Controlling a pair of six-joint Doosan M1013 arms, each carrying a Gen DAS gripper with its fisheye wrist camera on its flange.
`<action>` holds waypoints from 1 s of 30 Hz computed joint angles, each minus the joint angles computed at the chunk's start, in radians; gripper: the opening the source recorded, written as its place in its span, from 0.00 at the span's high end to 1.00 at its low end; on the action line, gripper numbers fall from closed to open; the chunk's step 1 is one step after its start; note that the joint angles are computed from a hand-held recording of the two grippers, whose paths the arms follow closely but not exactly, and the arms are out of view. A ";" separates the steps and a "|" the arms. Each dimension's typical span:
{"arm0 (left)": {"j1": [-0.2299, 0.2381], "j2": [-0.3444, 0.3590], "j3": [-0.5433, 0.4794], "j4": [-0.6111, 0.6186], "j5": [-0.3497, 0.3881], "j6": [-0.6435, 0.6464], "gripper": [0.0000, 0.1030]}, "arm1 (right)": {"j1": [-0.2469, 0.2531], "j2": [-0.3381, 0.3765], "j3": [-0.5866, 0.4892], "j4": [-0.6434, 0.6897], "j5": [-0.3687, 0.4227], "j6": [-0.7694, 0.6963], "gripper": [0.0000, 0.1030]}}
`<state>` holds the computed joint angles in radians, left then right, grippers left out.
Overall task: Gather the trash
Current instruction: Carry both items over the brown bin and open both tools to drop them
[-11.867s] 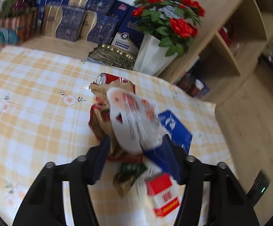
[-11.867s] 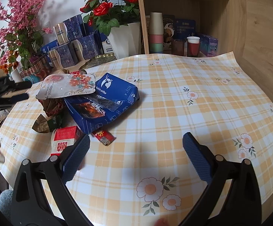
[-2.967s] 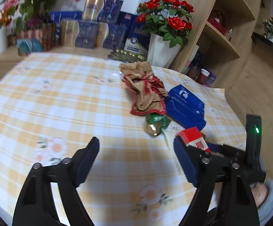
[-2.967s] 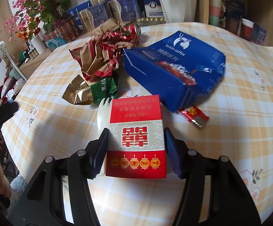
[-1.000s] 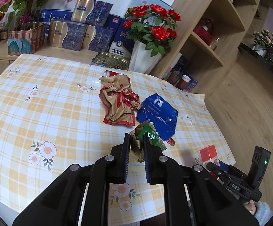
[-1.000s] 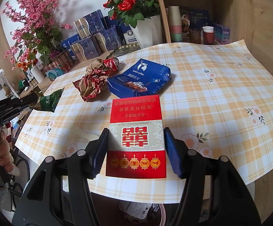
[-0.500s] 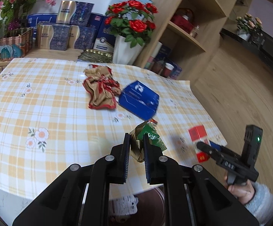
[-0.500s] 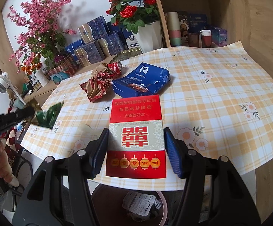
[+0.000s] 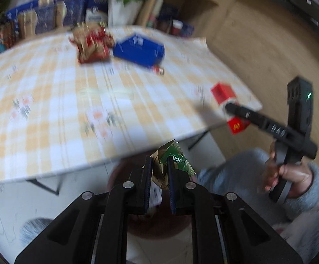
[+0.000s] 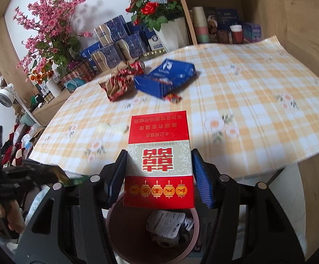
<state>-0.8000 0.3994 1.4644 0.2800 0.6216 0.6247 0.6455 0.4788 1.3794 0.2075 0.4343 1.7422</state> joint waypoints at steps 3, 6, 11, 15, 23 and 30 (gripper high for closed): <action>0.001 0.029 -0.008 -0.081 0.023 0.067 0.87 | 0.000 -0.005 0.025 0.024 -0.001 -0.004 0.43; 0.008 0.063 -0.025 -0.178 0.053 0.144 0.87 | 0.001 -0.007 0.037 0.039 0.002 -0.008 0.43; 0.018 0.105 -0.052 -0.244 0.091 0.199 0.86 | 0.000 -0.009 0.043 0.049 -0.001 -0.011 0.43; 0.022 0.117 -0.065 -0.250 0.094 0.210 0.76 | 0.001 -0.008 0.047 0.051 0.003 -0.008 0.43; -0.008 0.073 -0.034 0.053 0.046 -0.027 0.24 | 0.014 -0.002 0.050 -0.003 0.022 0.030 0.43; -0.056 0.011 0.024 0.432 0.136 -0.343 0.10 | 0.034 0.008 0.046 -0.005 0.033 -0.029 0.43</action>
<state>-0.8561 0.4104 1.4880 0.7117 0.7580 0.2813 0.6792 0.4871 1.4254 0.2020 0.4672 1.7131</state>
